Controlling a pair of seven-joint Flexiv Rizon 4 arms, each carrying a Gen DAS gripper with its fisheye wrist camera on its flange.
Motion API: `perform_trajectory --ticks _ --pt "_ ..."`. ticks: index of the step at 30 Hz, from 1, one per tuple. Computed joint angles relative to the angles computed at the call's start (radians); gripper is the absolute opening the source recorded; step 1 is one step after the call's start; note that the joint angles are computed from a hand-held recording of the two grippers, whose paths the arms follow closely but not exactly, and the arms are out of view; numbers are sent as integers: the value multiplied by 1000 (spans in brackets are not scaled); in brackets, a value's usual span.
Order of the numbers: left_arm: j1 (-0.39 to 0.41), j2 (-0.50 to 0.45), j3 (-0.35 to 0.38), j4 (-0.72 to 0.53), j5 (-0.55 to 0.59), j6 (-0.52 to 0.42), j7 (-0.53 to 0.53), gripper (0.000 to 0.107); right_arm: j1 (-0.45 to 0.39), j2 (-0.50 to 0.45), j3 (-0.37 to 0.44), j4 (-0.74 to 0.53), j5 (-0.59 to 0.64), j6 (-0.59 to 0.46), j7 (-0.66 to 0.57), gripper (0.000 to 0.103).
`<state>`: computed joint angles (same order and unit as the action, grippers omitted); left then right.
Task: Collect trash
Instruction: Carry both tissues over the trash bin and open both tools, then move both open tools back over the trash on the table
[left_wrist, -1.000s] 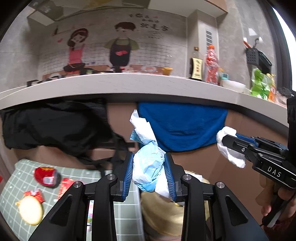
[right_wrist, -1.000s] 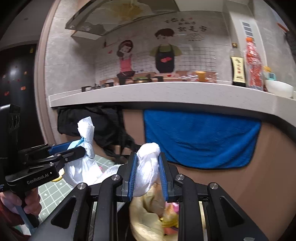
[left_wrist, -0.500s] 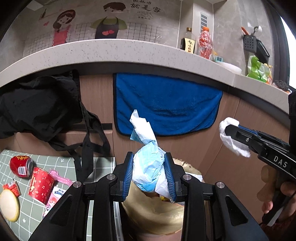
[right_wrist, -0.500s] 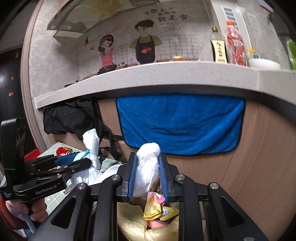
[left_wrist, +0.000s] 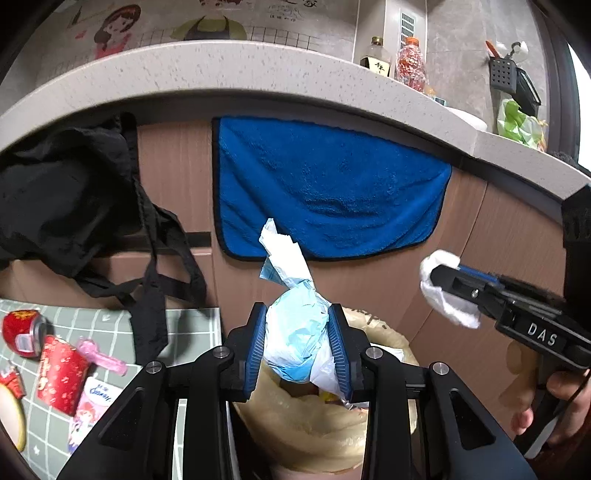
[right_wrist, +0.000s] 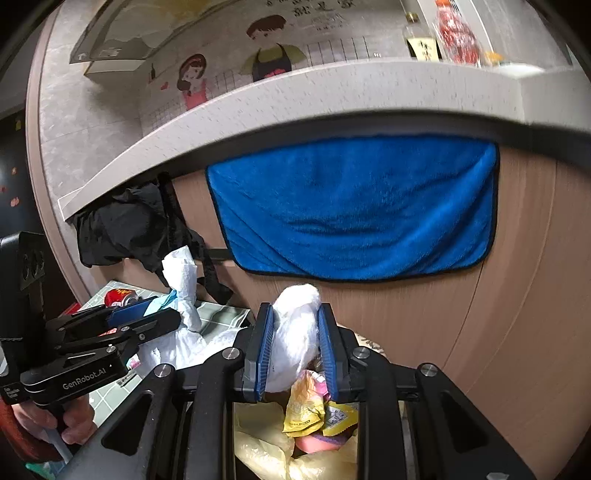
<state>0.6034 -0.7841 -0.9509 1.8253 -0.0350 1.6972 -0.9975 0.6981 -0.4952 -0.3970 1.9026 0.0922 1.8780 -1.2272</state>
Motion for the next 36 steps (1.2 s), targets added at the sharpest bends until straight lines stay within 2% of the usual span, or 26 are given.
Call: perform_trajectory --ticks 3,5,7,8,9,13,15,17,21,24,28,32,36 --pt "22 -59 -54 -59 -44 -144 44 40 -58 -20 58 -25 0 3 28 28" --pt "7 -67 -36 -111 -111 -278 54 48 -121 -30 122 -50 -16 -22 59 52" --pt "-10 -64 -9 -133 -162 -312 41 50 -231 -42 243 -68 -60 -21 86 54" --pt "-13 -63 -3 -134 -182 -309 39 50 -269 -49 285 -73 -81 -22 95 54" --pt "-15 -59 5 -133 -200 -302 36 51 -279 -53 295 -74 -94 -29 104 54" --pt "-25 -11 50 -95 -234 -225 53 51 -230 -53 234 -62 -106 -46 132 54" --pt "-30 26 80 -66 -242 -173 65 51 -177 -48 175 -50 -102 -44 141 54" --pt "-10 50 80 -28 -247 -116 83 51 -115 -45 110 -42 -91 -35 143 54" --pt "97 74 32 53 -184 -9 77 51 29 -39 -29 -22 -44 -8 123 54" --pt "191 71 -8 96 -118 50 57 51 79 -43 -58 -39 -16 14 101 54" --pt "299 73 -29 108 -63 46 18 51 72 -56 -5 -93 -7 32 66 54" --pt "423 34 -68 91 -20 7 -8 51 69 -93 45 -183 -38 -10 52 54" --pt "469 4 -17 43 -31 -23 -14 51 74 -128 81 -255 -106 -75 70 54"
